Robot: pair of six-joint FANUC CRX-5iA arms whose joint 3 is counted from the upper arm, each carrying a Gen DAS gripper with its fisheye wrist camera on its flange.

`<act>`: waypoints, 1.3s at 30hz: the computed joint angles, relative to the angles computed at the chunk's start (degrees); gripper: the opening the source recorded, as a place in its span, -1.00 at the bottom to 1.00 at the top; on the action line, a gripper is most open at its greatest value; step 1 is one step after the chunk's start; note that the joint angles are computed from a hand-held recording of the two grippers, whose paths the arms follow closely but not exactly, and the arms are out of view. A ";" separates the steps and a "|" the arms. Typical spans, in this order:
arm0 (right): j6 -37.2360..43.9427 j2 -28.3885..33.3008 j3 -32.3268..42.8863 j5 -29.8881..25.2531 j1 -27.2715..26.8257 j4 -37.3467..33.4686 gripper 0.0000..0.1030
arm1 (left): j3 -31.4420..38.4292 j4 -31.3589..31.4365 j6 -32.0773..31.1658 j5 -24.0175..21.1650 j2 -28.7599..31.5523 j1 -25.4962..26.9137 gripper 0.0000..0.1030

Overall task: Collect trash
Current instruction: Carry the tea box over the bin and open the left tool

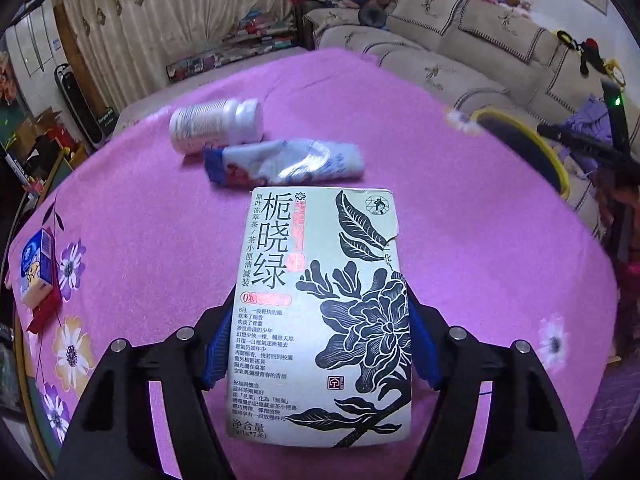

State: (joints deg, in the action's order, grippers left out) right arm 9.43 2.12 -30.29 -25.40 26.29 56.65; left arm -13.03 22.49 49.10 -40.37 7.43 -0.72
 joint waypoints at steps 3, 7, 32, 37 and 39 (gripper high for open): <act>-4.57 -2.65 -3.12 -0.27 -0.33 4.28 0.52 | 0.45 -1.13 2.62 0.77 -1.27 -1.87 0.38; -9.94 -7.34 -7.73 -1.08 -0.91 8.80 0.52 | 2.23 -1.57 5.32 1.63 -1.85 -5.23 0.38; -15.68 -23.46 -21.48 -3.65 -8.89 12.06 0.52 | 43.67 -9.49 19.15 -9.44 29.08 -28.44 0.39; -15.19 -23.42 -21.72 -3.13 -9.75 11.48 0.52 | 53.55 -11.13 21.55 -13.11 36.07 -30.28 0.39; -15.10 -23.31 -21.68 -2.97 -10.13 11.40 0.52 | 57.08 -11.41 22.37 -14.72 38.58 -30.66 0.39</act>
State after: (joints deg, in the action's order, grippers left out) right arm -5.67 -21.19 -51.97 -28.37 16.16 68.05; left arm 44.06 11.08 71.47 -55.09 46.01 -31.39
